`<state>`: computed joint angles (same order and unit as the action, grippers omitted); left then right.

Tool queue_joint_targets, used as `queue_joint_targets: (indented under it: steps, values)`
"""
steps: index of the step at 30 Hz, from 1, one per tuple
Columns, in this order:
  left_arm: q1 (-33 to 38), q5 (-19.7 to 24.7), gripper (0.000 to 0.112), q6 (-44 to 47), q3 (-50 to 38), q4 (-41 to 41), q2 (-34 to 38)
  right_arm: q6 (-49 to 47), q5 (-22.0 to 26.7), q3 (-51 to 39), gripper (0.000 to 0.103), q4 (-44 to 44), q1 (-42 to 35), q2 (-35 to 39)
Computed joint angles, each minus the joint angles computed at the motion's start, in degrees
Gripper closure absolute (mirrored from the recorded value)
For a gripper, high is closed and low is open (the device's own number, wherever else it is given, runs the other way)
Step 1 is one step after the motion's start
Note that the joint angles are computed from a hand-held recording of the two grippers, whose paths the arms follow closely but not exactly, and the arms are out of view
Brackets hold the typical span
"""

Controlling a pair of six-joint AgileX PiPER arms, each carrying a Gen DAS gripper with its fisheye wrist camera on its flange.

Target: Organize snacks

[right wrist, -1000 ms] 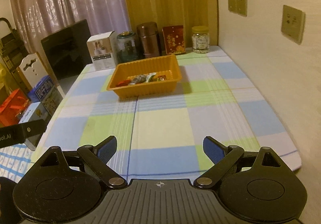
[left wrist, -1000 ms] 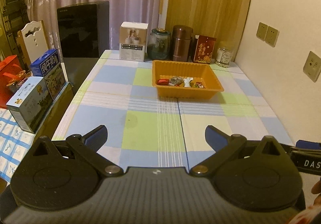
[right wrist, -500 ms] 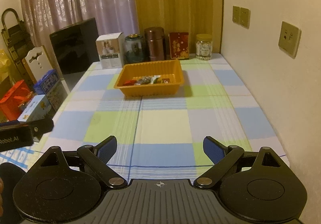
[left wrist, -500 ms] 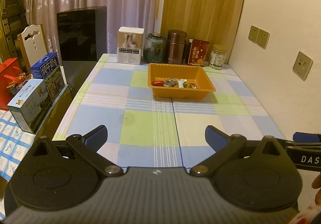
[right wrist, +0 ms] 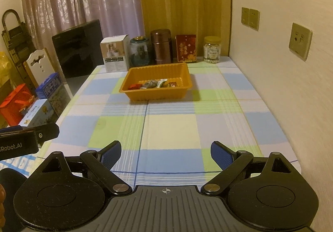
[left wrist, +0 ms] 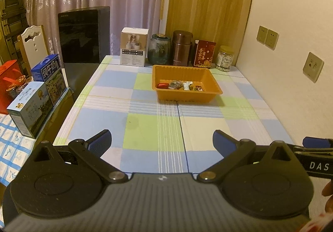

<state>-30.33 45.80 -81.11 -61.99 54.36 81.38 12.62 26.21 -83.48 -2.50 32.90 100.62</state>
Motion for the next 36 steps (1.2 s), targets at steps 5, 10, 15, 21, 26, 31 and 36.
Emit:
queue_joint_targets:
  steps: [5,10,15,21,26,31,36]
  values:
    - [0.0,-0.3,0.01,-0.1,0.0,0.0,0.2,0.4,0.0,0.2,0.011,-0.4,-0.1,-0.1]
    - [0.0,-0.3,0.01,-0.3,0.0,0.1,0.4,0.7,-0.1,0.4,0.011,-0.7,-0.1,-0.2]
    - [0.1,-0.5,0.01,-0.5,0.3,0.2,0.2,0.5,-0.2,0.4,0.011,-0.6,-0.1,-0.2]
    - [0.1,-0.5,0.01,-0.5,0.3,0.3,0.2,2.1,-0.6,0.8,0.011,-1.8,0.3,-0.4]
    - [0.1,-0.5,0.01,-0.4,0.4,0.2,0.2,2.8,-0.7,0.7,0.011,-2.4,0.4,-0.4]
    - [0.1,-0.6,0.01,-0.3,0.4,0.1,0.2,2.7,-0.8,0.6,0.011,-2.3,0.3,-0.3]
    - [0.1,-0.8,0.01,-0.5,0.7,0.4,0.2,2.3,-0.7,0.5,0.011,-1.7,0.0,-0.2]
